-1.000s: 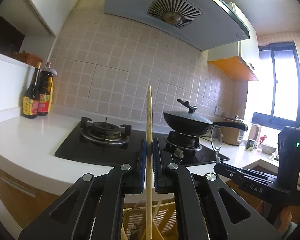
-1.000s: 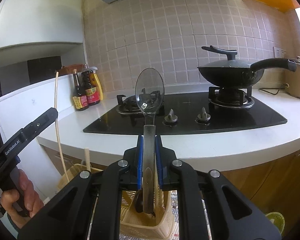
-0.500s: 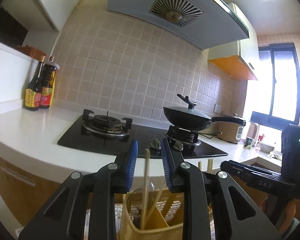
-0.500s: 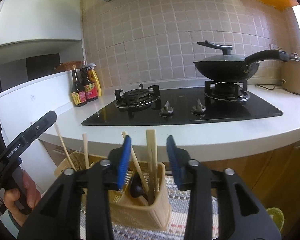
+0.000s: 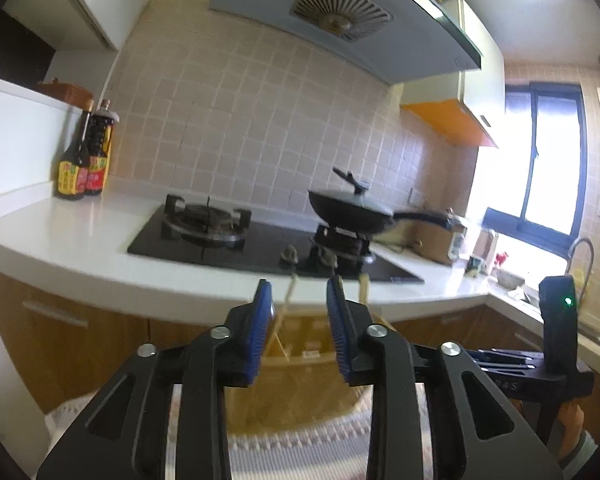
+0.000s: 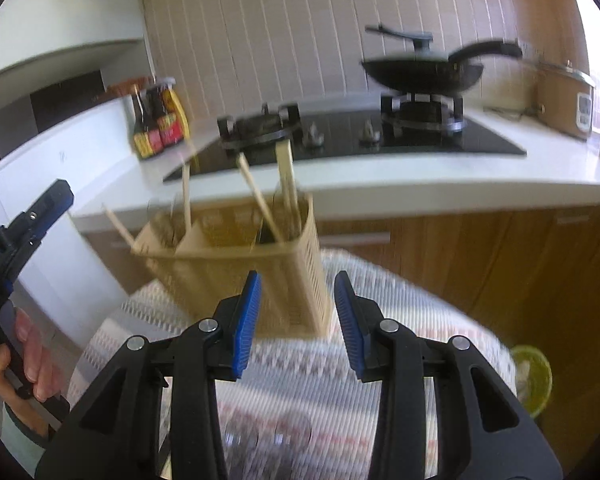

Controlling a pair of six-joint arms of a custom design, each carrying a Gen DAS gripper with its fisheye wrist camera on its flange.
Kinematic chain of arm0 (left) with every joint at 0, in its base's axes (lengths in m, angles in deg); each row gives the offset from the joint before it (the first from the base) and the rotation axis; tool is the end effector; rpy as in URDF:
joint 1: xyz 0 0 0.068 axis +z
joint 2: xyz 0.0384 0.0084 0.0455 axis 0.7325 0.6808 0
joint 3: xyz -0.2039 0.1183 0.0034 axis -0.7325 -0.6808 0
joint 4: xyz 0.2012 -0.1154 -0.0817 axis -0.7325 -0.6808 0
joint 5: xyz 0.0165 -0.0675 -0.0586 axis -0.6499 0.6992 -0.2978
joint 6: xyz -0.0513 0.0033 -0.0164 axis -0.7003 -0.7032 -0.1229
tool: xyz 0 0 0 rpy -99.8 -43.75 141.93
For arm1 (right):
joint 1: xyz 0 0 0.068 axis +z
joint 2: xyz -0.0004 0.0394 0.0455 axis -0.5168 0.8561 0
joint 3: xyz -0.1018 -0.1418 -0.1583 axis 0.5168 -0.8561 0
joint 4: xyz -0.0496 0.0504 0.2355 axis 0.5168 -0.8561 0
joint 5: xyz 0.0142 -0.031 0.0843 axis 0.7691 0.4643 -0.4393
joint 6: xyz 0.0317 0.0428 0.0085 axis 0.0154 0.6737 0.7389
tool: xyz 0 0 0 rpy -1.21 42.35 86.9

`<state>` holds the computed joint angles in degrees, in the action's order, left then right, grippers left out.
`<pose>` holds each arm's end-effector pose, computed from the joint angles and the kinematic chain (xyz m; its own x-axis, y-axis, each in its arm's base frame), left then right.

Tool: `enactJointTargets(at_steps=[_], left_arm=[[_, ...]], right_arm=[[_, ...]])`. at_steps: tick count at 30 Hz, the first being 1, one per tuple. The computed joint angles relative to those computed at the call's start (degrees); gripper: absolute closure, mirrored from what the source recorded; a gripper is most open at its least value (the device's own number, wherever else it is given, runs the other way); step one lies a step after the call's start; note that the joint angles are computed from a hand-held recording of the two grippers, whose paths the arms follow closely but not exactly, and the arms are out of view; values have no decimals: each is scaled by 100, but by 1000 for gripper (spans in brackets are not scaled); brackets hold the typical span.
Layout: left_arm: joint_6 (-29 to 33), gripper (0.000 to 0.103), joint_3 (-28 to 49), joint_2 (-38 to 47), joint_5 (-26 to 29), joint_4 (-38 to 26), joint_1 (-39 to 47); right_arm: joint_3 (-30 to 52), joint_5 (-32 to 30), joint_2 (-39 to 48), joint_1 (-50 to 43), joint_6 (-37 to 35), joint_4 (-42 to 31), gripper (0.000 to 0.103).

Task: Organize utensils
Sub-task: 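Lower the chopstick and spoon into the basket and open both tools, then grasp a clear spoon with the left tool while the right tool grasps another clear spoon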

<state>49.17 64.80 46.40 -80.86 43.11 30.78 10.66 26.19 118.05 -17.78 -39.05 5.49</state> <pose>0.2017 -0.0602 0.2502 -0.2482 -0.1521 -0.9567 0.2620 0.9402 -0.2175 0.2630 0.0678 0.2076 -0.6443 0.0052 -0.7648 -0.2441 0.9463 0.2121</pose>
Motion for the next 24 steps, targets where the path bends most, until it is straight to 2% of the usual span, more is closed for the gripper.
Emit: enactJointTargets(at_steps=[6,11,16,18,21,24], left_arm=[[-130,71,-182,-682,194,-1475,-102],[-155,71,-343,-760,561,-2342,100],[-254,73,-801,-1034,1226,-2614,576],[-169,71,-735,-693,1345,-2764,600],[-91,71,-732,-248,1220,-2854,448],[-28,71,-792,117,1659,-2760,571]], right_arm=[[120,398,100,369,191,-1153,68],[-80,134,279,405,367,-1566,68],[-318,34,441,445,558,-1697,68],[-339,14,571,519,588,-1766,68],[-338,-34,733,599,623,-1779,68],[-412,26,832,720,675,-1705,68]])
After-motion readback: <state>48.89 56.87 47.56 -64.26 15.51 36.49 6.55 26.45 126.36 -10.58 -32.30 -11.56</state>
